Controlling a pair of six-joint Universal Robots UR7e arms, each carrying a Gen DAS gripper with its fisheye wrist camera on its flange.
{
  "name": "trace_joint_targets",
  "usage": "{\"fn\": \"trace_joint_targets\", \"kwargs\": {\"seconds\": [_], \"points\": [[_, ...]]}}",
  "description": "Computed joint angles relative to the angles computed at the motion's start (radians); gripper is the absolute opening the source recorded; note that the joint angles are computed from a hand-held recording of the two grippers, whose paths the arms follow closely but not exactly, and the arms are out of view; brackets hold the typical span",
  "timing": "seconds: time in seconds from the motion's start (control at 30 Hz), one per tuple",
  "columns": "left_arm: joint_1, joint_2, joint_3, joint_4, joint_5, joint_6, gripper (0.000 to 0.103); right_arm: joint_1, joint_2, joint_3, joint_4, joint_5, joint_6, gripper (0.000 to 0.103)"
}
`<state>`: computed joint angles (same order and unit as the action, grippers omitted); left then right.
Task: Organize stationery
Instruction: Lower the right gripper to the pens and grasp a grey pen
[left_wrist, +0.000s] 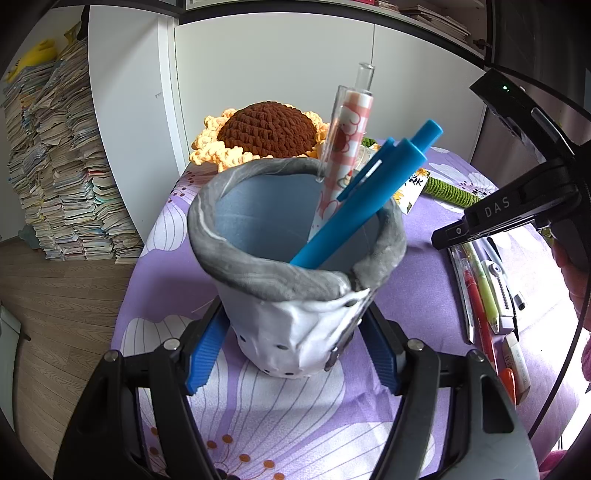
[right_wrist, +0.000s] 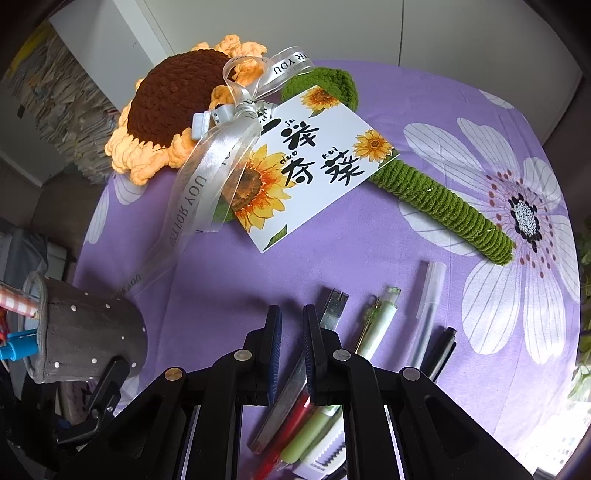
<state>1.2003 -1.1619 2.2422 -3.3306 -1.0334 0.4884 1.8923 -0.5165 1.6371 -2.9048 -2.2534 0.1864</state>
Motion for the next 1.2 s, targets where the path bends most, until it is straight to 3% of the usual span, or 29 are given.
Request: {"fn": "trace_joint_targets", "kwargs": {"seconds": [0.33, 0.63, 0.8, 1.07, 1.2], "points": [[0.000, 0.001, 0.000, -0.001, 0.001, 0.000, 0.070, 0.006, -0.026, 0.028, -0.026, -0.023, 0.018, 0.010], [0.000, 0.001, 0.000, -0.001, 0.001, 0.000, 0.069, -0.024, -0.053, 0.059, -0.029, -0.025, 0.098, 0.010], [-0.001, 0.001, 0.000, -0.001, 0.001, 0.000, 0.069, -0.029, -0.050, 0.030, 0.031, -0.026, 0.108, 0.010], [-0.001, 0.002, 0.000, -0.002, 0.001, 0.000, 0.070, -0.025, -0.033, -0.005, 0.090, -0.039, 0.114, 0.022], [-0.001, 0.002, 0.000, -0.002, 0.001, 0.000, 0.070, -0.002, 0.001, -0.036, 0.099, -0.070, 0.123, 0.023]]}}
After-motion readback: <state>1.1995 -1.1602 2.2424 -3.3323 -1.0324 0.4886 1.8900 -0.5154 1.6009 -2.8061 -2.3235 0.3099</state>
